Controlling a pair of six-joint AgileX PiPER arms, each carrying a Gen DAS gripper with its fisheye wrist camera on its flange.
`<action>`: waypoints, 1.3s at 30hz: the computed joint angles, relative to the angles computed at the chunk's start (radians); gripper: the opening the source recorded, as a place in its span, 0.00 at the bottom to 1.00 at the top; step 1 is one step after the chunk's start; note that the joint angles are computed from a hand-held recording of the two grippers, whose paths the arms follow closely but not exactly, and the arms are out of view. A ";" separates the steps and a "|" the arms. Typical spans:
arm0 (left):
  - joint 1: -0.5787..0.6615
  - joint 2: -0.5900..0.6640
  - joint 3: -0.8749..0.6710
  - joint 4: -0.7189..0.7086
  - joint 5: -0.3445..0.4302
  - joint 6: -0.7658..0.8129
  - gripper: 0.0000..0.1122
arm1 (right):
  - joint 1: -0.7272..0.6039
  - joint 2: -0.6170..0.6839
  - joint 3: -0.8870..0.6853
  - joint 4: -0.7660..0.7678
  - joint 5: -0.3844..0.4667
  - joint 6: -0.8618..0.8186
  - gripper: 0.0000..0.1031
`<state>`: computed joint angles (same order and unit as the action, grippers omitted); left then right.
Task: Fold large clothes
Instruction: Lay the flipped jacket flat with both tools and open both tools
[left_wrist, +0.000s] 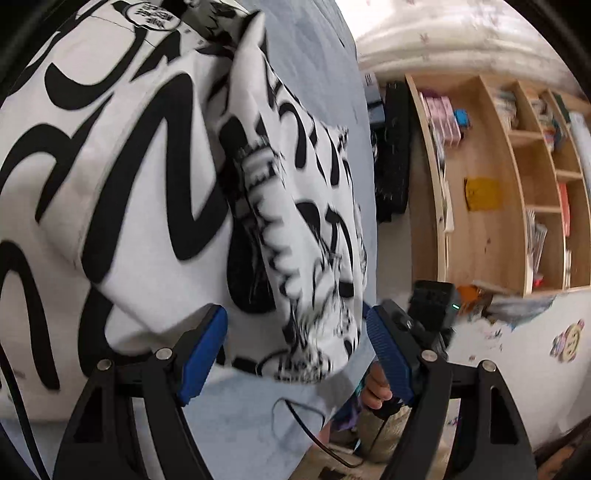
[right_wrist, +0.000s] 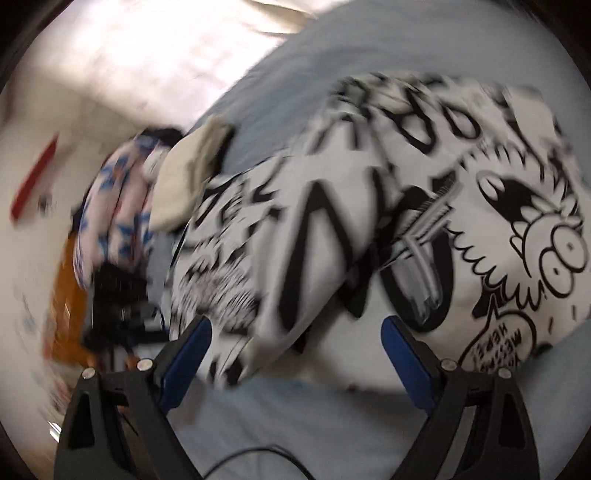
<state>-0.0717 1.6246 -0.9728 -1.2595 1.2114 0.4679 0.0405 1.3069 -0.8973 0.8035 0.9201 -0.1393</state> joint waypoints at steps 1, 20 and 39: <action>-0.002 0.004 -0.003 -0.004 -0.017 0.002 0.68 | -0.020 0.038 -0.013 0.026 0.005 -0.012 0.91; -0.271 0.018 -0.272 0.670 -0.511 -0.438 0.03 | 0.291 0.302 -0.265 -0.580 -0.310 0.258 0.19; -0.525 -0.162 -0.207 0.910 -0.484 -0.713 0.16 | 0.712 0.081 -0.207 -1.110 -0.144 0.808 0.46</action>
